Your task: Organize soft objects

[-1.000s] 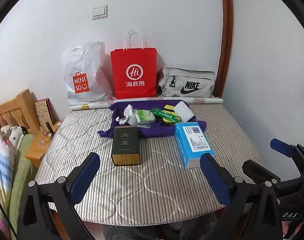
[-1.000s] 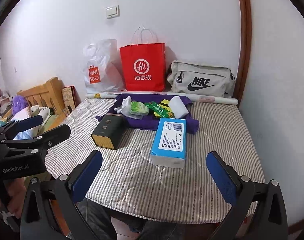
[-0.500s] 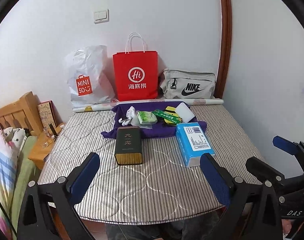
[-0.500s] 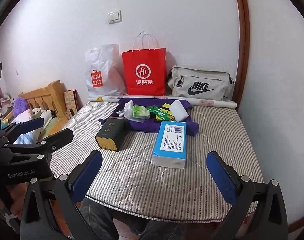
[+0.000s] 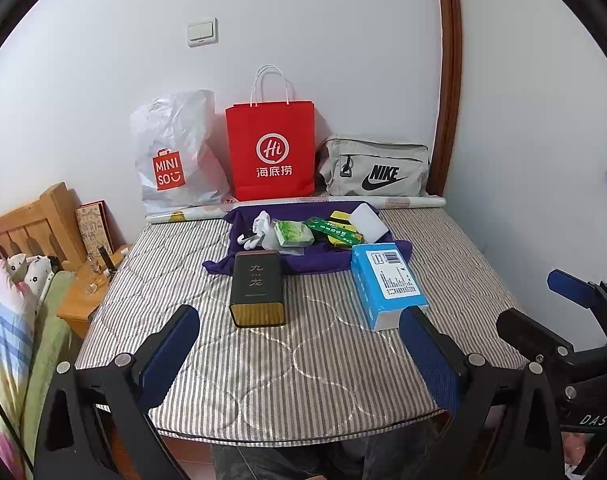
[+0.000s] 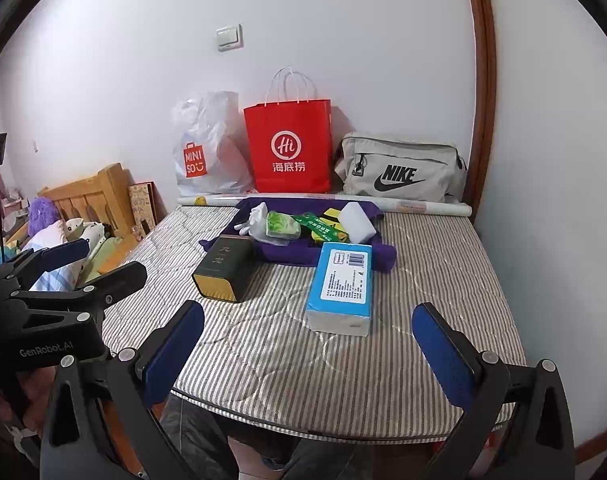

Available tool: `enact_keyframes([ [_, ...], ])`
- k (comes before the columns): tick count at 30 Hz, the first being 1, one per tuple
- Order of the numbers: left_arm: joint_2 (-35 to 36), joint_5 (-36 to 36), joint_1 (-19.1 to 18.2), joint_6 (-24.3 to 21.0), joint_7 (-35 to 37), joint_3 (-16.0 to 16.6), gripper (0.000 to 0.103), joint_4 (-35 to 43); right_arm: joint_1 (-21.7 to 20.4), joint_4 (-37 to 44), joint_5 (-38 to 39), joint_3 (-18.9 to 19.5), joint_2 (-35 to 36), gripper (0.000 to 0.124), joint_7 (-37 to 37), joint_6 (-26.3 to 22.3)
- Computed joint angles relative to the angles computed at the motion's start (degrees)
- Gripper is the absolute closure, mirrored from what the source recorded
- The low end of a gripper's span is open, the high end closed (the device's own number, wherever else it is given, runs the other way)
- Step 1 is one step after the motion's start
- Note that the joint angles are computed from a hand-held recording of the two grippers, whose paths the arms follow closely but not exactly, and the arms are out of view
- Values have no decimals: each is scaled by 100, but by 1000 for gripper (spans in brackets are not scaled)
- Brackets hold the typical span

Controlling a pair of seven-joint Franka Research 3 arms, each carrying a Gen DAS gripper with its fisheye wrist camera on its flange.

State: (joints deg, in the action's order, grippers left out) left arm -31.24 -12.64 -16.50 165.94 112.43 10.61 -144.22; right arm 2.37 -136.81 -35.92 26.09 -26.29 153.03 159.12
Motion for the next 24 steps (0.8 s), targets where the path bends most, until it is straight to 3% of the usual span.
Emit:
enact_keyframes([
  [24,-91,21,22,-4,-76,-59,2,-88,-19,-66,64,21,-63,21,-33,20],
])
